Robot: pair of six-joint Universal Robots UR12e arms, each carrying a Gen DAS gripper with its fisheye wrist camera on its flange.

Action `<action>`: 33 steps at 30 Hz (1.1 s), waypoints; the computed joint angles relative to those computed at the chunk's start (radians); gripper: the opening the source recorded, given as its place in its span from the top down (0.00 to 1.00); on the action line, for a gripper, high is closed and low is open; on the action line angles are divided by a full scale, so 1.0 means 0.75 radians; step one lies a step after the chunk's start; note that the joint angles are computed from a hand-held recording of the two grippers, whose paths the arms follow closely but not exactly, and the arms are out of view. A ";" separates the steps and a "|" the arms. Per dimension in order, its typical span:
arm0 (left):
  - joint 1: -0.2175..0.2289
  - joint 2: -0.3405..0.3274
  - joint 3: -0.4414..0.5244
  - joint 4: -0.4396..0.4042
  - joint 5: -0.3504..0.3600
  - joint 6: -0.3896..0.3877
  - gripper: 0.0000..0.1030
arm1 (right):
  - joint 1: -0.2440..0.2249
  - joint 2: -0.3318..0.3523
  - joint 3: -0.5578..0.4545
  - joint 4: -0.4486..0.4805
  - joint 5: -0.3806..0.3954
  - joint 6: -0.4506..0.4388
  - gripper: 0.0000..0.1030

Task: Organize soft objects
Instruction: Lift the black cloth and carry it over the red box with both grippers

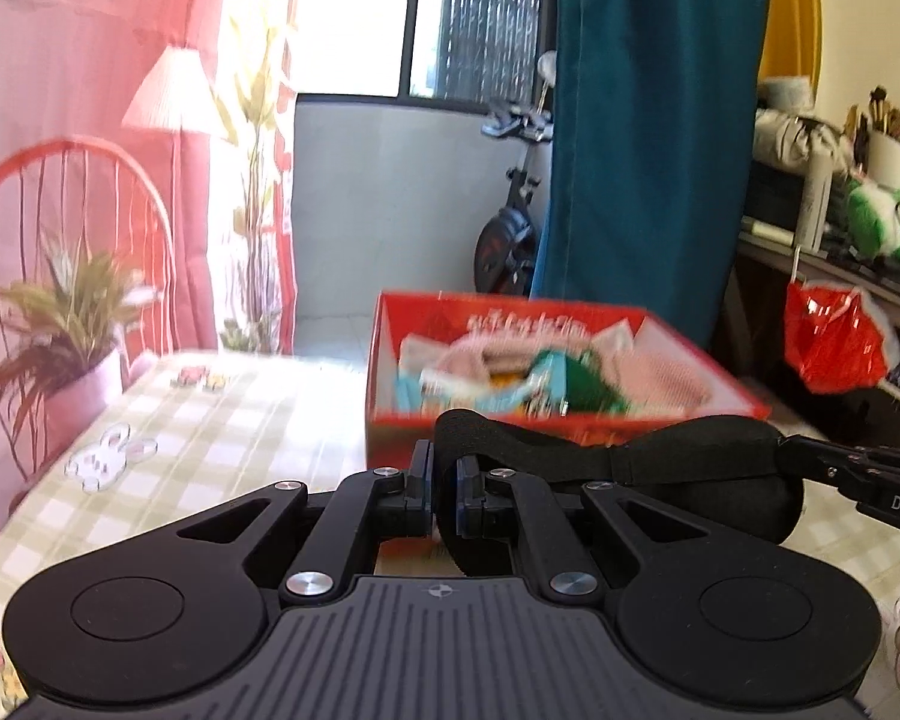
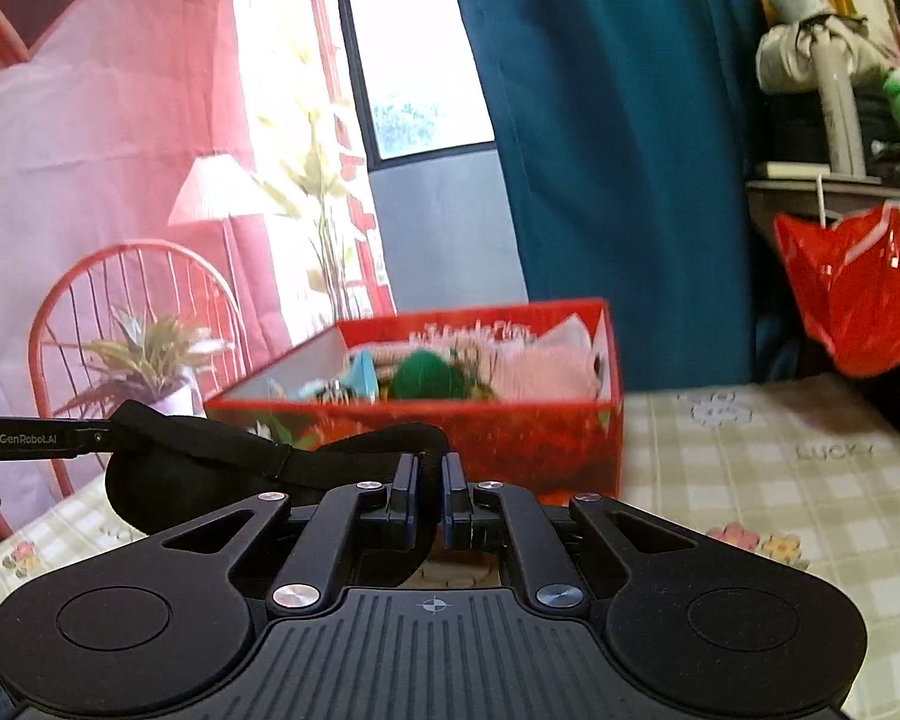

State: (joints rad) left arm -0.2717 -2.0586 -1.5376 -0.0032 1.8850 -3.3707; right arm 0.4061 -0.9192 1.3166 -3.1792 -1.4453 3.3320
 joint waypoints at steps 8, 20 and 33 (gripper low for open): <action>0.005 -0.066 0.150 0.031 0.018 0.071 0.93 | -0.009 0.045 -0.155 0.042 -0.022 -0.029 0.93; 0.020 -0.253 0.473 -0.047 0.077 0.152 0.92 | -0.010 0.255 -0.562 0.173 -0.133 -0.108 0.94; 0.050 -0.407 0.726 -0.277 0.066 0.103 0.92 | -0.005 0.494 -0.992 0.463 -0.208 -0.153 0.94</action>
State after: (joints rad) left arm -0.2343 -2.3640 -0.9932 -0.2110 1.9348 -3.2933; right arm 0.4025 -0.5486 0.5728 -2.8317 -1.6011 3.2174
